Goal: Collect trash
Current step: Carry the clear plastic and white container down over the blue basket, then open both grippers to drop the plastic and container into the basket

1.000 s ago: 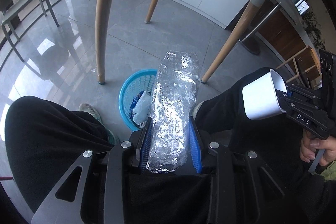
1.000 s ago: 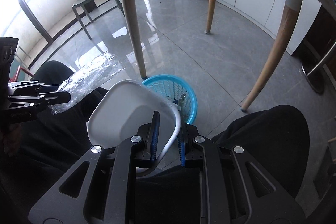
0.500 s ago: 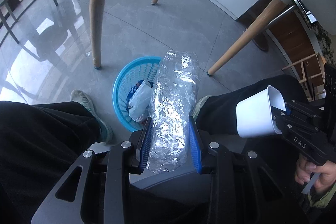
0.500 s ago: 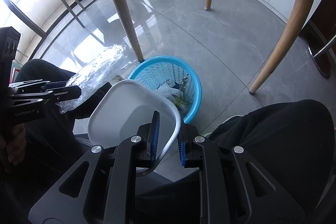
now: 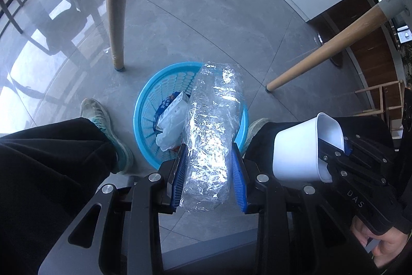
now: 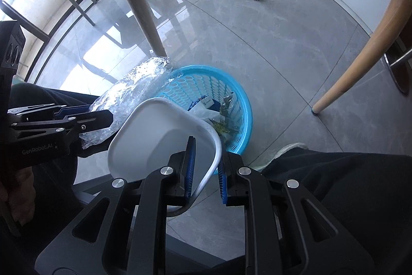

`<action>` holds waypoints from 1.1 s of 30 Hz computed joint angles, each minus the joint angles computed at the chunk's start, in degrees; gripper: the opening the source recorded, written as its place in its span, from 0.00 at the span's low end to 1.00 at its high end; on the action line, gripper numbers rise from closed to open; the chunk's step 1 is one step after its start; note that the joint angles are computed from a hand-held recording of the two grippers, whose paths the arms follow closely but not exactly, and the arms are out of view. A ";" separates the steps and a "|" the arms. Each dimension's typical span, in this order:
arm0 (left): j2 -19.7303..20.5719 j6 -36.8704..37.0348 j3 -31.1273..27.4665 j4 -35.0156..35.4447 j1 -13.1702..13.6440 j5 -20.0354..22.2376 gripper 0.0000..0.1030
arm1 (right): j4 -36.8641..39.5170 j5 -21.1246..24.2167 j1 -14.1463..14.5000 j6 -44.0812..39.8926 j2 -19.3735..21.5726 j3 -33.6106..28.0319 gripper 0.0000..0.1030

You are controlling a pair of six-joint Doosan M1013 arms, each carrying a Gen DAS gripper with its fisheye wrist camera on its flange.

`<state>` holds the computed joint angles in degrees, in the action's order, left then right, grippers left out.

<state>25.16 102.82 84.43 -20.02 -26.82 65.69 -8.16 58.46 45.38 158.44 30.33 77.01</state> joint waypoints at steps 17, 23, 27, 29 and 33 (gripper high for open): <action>8.05 -6.33 -5.87 6.04 -1.43 5.26 0.31 | 13.57 -4.97 -5.29 -4.36 5.09 1.52 0.15; 9.18 -4.90 -6.98 4.58 -1.37 6.33 0.33 | 16.00 -5.02 -6.41 -4.11 5.49 2.65 0.17; 8.16 -4.37 -6.20 4.46 -1.35 2.75 0.58 | 15.95 -5.84 -6.61 -3.04 5.24 3.28 0.30; 7.96 -5.13 -6.09 4.92 -1.26 2.20 0.57 | 16.17 -5.42 -6.61 -3.05 5.22 3.41 0.31; 7.44 -6.65 -5.93 5.73 -1.05 1.67 0.55 | 15.59 -5.62 -6.37 -2.65 4.64 3.45 0.32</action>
